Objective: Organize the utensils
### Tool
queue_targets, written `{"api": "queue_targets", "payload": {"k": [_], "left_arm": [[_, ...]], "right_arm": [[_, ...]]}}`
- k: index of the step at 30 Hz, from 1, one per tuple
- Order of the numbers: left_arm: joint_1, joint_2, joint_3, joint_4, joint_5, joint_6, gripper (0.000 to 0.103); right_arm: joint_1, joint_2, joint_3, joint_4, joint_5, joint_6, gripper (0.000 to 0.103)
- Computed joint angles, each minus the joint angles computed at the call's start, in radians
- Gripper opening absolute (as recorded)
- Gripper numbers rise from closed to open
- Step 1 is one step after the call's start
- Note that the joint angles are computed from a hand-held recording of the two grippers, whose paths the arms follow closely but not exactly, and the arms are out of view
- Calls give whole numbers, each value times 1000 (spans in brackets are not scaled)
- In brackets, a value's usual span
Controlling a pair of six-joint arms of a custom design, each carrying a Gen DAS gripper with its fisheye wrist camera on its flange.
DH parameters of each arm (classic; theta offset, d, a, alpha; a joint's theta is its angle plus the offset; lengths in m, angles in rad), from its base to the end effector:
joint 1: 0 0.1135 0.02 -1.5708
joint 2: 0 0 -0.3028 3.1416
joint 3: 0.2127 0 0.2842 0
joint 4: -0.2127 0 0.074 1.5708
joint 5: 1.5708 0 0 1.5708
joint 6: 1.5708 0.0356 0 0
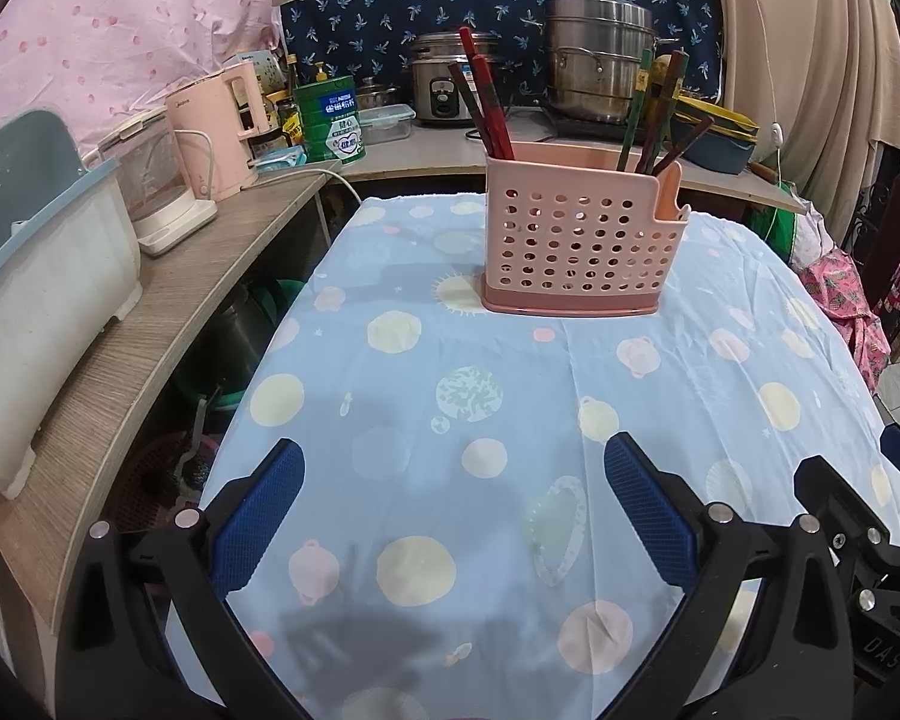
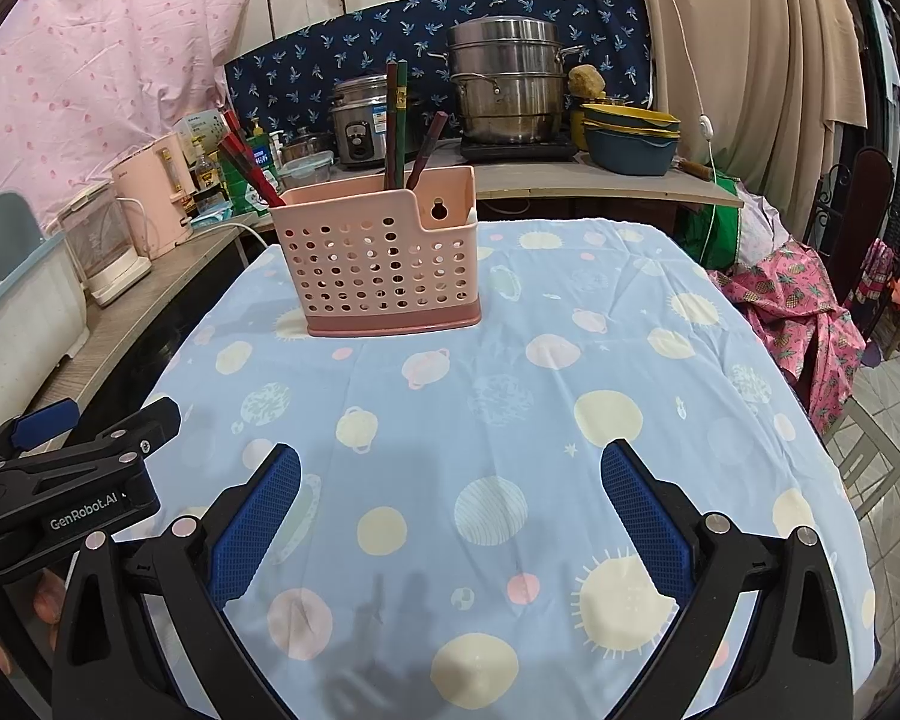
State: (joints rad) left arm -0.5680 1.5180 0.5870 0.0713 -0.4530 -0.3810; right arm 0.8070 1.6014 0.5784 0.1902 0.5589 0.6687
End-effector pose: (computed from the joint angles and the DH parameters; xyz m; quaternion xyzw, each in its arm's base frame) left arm 0.2505 -0.1414 0.1485 0.0075 0.9168 0.0323 0.3979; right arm 0.2179 0.2002 0.1332 0.0373 0.9012 0.0429 0.4296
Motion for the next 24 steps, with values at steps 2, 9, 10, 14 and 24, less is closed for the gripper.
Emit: {"api": "queue_targets", "payload": {"k": [2,9,10,14,24], "left_arm": [[1,-2,-1,1,0,2,96],[3,2,0,7,-12,5,96],[0,4,1,7,-14,4,96],[2,4,1,7,-13,5,96],[0,8,1,12,-13,8,96]], "right_arm": [[0,0,1,0,1,0,96],[-1,2,0,2,0,-2,96],[0,1,0,1,0,-2,96],[-2,2,-1,2,-1,-2,96],[1,4,2,1,2,-2,96]]}}
